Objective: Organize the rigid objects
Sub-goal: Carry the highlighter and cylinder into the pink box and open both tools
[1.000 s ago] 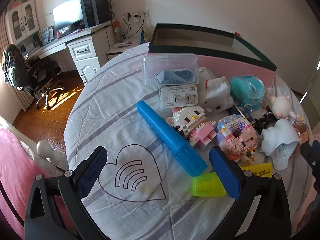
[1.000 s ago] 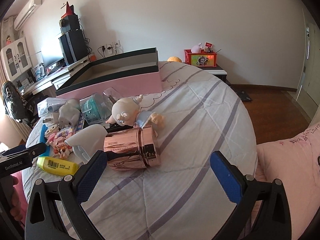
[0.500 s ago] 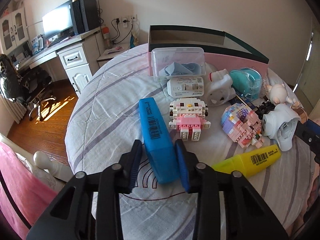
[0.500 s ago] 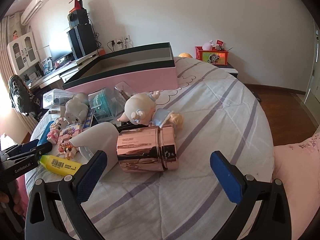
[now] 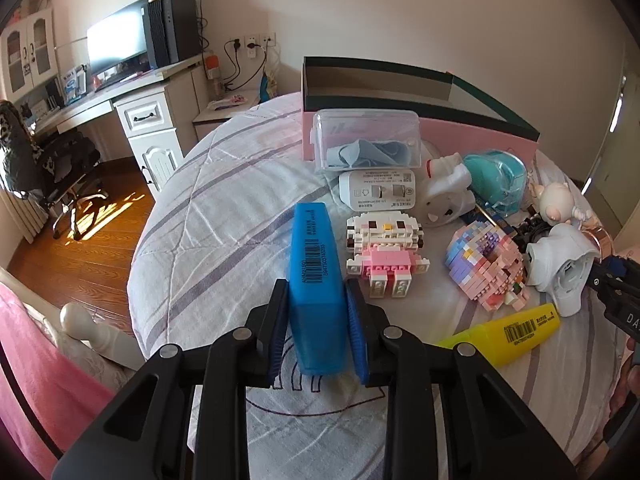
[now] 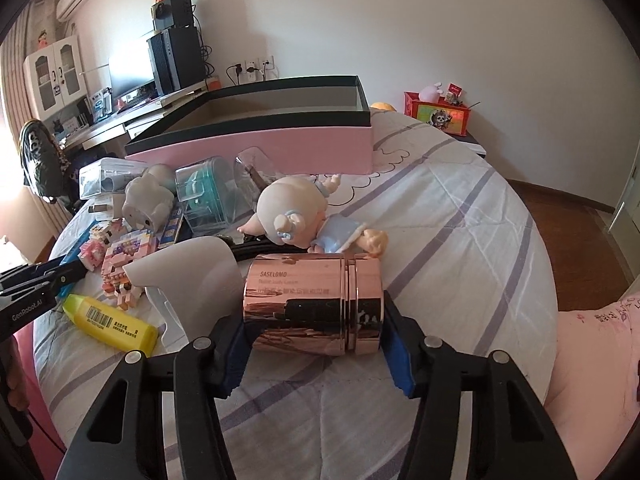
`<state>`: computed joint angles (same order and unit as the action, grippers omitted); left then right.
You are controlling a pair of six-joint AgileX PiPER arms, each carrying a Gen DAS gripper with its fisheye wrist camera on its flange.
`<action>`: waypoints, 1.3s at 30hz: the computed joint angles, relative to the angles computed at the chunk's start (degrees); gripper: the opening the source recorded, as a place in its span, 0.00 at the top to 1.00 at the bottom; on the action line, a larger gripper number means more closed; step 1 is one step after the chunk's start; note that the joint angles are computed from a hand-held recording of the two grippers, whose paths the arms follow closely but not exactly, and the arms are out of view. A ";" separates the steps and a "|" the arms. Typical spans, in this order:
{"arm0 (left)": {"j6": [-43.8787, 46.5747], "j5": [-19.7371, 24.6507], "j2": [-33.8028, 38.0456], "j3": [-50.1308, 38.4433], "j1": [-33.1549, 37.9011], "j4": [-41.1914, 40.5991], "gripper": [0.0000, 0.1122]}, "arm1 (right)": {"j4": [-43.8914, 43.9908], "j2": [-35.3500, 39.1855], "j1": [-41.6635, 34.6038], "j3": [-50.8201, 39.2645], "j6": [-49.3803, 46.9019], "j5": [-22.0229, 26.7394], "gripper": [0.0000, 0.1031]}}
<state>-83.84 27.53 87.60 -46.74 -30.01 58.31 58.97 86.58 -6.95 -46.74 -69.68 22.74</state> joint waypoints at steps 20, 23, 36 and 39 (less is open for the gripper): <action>4.74 1.41 -9.92 -3.54 -2.51 0.93 0.77 | 0.38 -0.99 3.20 -10.36 0.14 6.93 0.44; 7.72 1.37 -8.14 -6.35 -2.11 -0.89 0.77 | -0.63 1.41 4.50 -13.40 1.71 7.45 0.44; 34.31 4.32 13.35 -38.95 4.77 -16.81 0.77 | -17.08 16.00 9.64 -38.38 20.78 10.58 0.44; 45.92 8.61 22.33 -51.49 7.12 -26.94 0.77 | -25.02 23.00 11.08 -48.67 29.65 13.38 0.43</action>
<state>-37.92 36.14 109.93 -98.22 -22.90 31.36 33.96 109.58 4.14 -95.41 -40.03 36.12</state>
